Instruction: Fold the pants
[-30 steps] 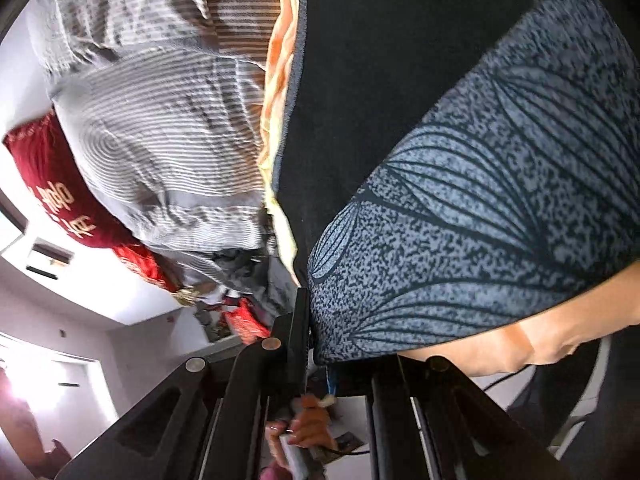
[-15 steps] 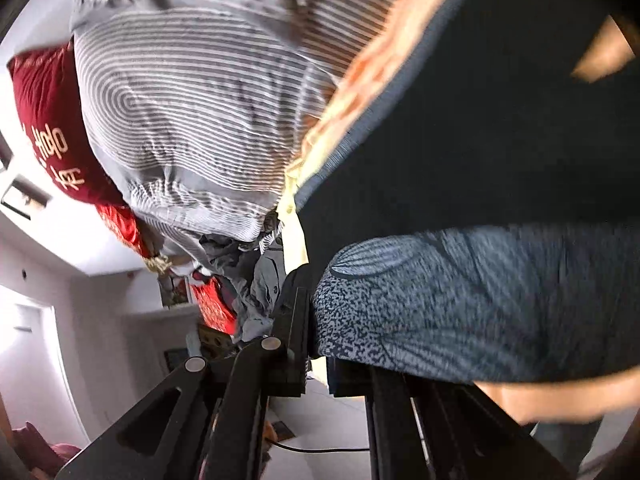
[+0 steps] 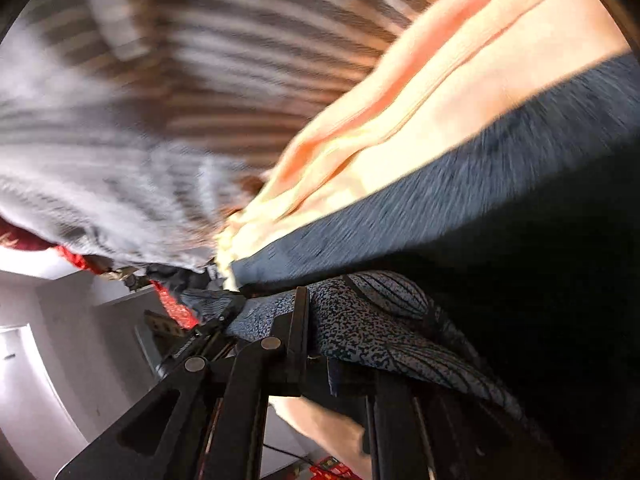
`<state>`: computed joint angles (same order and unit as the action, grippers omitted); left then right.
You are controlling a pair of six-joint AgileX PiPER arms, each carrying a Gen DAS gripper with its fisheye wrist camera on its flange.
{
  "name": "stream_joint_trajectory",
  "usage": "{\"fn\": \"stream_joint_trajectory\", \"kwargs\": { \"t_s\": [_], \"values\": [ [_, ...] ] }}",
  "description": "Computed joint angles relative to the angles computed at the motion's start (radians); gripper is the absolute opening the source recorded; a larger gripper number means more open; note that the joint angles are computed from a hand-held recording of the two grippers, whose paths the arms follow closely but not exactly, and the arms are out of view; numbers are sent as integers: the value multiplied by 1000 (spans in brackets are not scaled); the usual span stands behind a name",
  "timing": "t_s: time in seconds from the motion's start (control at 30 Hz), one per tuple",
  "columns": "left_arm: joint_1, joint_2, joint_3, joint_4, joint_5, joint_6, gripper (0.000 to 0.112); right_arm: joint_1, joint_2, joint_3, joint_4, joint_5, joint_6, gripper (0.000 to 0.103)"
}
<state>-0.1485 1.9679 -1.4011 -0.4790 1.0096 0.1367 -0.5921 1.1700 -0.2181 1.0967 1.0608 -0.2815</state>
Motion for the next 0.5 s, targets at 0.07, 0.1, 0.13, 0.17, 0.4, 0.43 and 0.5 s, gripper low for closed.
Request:
{"fn": "stream_joint_trajectory", "kwargs": {
  "t_s": [0.07, 0.1, 0.13, 0.17, 0.4, 0.43, 0.5],
  "values": [
    [4, 18, -27, -5, 22, -21, 23, 9, 107, 7, 51, -42, -119, 10],
    [6, 25, -46, 0, 47, -28, 23, 18, 141, 5, 71, -57, -151, 10],
    [10, 30, -69, 7, 78, -31, 23, 38, 159, -8, 73, -64, -156, 11],
    [13, 30, -89, 14, 106, -36, 23, 59, 164, -27, 59, -64, -139, 15],
    [-20, -173, -45, 194, 62, -134, 76, 210, -41, -206, -124, -14, 152, 74],
    [-23, -183, -51, 206, 67, -135, 76, 208, -75, -226, -157, 7, 182, 74],
    [-43, -184, -63, 236, 86, -149, 76, 243, -158, -261, -202, 39, 262, 71]
  ]
}}
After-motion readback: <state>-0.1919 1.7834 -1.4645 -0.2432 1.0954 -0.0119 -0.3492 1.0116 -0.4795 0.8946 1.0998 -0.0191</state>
